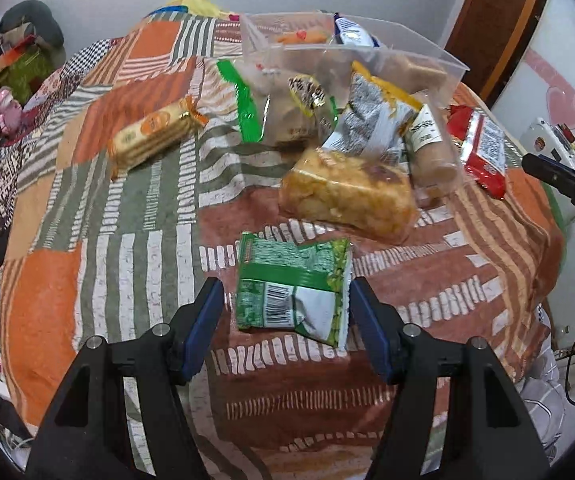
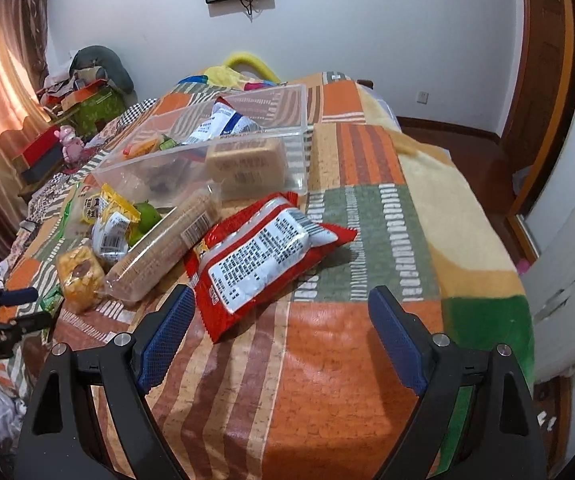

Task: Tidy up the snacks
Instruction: 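Grasp the green snack packet with left tool while right tool grasps red-white packet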

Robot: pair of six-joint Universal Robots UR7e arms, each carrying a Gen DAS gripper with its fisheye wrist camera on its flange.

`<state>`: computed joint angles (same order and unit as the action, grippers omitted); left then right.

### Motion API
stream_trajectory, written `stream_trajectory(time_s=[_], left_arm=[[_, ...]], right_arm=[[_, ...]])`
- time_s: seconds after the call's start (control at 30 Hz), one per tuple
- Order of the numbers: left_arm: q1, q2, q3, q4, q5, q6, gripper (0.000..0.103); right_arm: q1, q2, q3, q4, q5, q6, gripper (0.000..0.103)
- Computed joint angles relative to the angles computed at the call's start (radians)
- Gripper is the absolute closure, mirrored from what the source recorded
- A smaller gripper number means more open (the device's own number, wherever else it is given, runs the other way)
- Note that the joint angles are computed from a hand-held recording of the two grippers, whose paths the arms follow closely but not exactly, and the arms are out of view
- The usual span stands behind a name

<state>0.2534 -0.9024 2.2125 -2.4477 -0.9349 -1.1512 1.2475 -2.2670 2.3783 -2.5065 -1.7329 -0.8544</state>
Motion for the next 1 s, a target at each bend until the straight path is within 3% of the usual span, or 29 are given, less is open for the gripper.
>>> stream_trajectory(time_s=[0.27, 0.43, 0.53, 0.8, 1.0], left_arm=[[0.013, 0.003, 0.029, -0.051, 0.04, -0.011, 0.062], [0.015, -0.018, 0.038, -0.024, 0.07, -0.032, 0.068], [0.019, -0.031, 0.032, 0.011, 0.099, -0.035, 0.074], [0.037, -0.062, 0.039, 0.003, 0.131, -0.029, 0.08], [0.026, -0.069, 0.032, 0.025, 0.151, -0.037, 0.081]], right_arm=[[0.025, 0.066, -0.004, -0.05, -0.031, 0.053, 0.016], [0.022, 0.127, -0.039, -0.011, -0.013, 0.133, 0.016], [0.049, 0.174, -0.043, -0.037, -0.043, 0.152, 0.016], [0.128, 0.264, -0.013, -0.147, -0.158, 0.114, 0.016], [0.1, 0.209, 0.007, -0.146, -0.115, 0.067, 0.03]])
